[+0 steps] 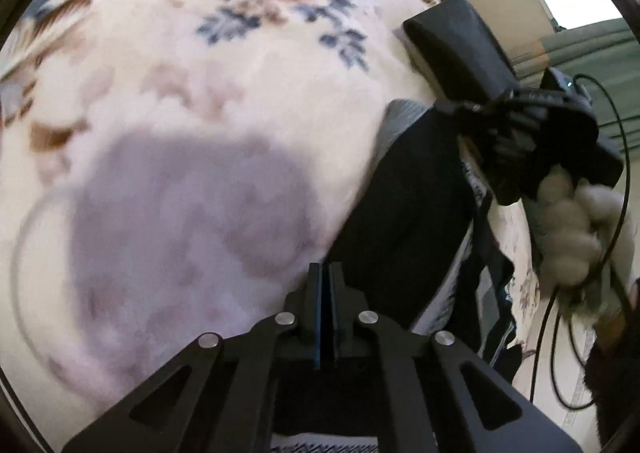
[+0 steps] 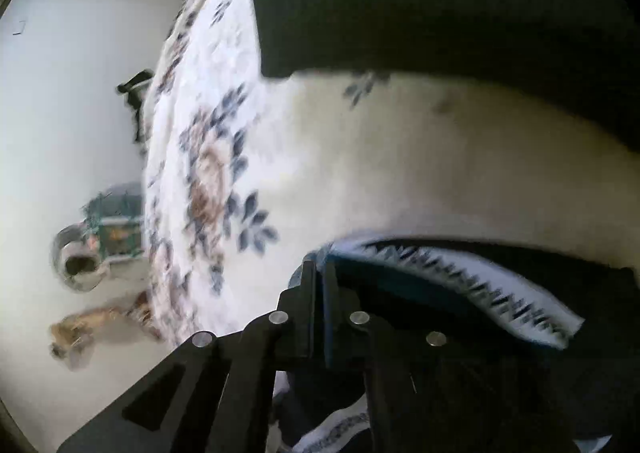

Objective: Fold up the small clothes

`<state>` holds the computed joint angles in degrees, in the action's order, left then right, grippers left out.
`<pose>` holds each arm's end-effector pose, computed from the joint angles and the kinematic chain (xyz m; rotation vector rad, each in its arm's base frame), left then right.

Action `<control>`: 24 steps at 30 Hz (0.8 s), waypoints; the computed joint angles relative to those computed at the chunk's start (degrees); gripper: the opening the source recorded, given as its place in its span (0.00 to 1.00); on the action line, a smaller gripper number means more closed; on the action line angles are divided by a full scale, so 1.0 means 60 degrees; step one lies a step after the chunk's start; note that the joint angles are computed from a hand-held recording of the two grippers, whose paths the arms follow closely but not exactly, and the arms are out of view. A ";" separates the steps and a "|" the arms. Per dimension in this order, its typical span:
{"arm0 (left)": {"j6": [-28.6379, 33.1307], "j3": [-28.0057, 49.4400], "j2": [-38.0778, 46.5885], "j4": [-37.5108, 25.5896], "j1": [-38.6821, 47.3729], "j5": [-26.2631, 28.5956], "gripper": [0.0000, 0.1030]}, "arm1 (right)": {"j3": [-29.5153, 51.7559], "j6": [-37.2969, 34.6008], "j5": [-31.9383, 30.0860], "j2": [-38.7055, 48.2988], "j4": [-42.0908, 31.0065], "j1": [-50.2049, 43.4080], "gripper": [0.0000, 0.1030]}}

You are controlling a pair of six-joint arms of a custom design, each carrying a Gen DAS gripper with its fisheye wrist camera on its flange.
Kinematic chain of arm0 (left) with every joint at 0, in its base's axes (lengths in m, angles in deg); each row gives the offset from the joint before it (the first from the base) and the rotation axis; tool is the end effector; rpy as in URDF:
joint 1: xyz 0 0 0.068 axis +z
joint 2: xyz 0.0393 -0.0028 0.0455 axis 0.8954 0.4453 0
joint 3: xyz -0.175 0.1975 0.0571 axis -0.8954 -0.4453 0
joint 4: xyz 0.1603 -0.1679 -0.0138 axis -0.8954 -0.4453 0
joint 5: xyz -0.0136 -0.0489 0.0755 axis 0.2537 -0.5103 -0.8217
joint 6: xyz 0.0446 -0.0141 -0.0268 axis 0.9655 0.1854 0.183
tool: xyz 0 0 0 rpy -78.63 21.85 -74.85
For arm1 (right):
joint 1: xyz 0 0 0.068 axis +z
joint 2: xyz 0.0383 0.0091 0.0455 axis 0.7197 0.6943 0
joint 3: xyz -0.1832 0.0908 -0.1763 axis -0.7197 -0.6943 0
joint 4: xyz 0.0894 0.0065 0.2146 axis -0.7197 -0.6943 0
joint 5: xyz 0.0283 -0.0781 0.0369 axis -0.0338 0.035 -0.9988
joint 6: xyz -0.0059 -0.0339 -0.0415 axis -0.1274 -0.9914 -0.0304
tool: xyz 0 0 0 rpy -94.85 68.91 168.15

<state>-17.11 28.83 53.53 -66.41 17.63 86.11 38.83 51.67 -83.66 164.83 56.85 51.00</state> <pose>0.1118 -0.1286 0.1569 -0.0279 2.8142 -0.8806 0.3290 0.0479 0.0626 0.5645 2.8296 0.9406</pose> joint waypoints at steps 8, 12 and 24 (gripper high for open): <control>0.0607 0.0936 -0.0853 -0.2453 0.0690 0.0219 0.06 | 0.0670 -0.1276 -0.0419 -0.0345 -0.2542 -0.0743 0.13; -0.0140 0.1505 -0.2430 -0.4086 0.0023 -0.0225 0.61 | -0.0611 -0.3330 0.0226 -0.2443 -0.4277 -0.2138 0.55; -0.4834 0.0853 0.1089 0.0978 -0.3690 -0.1010 0.05 | -0.3787 -0.7389 0.2250 -0.3071 -0.4182 -0.4815 0.55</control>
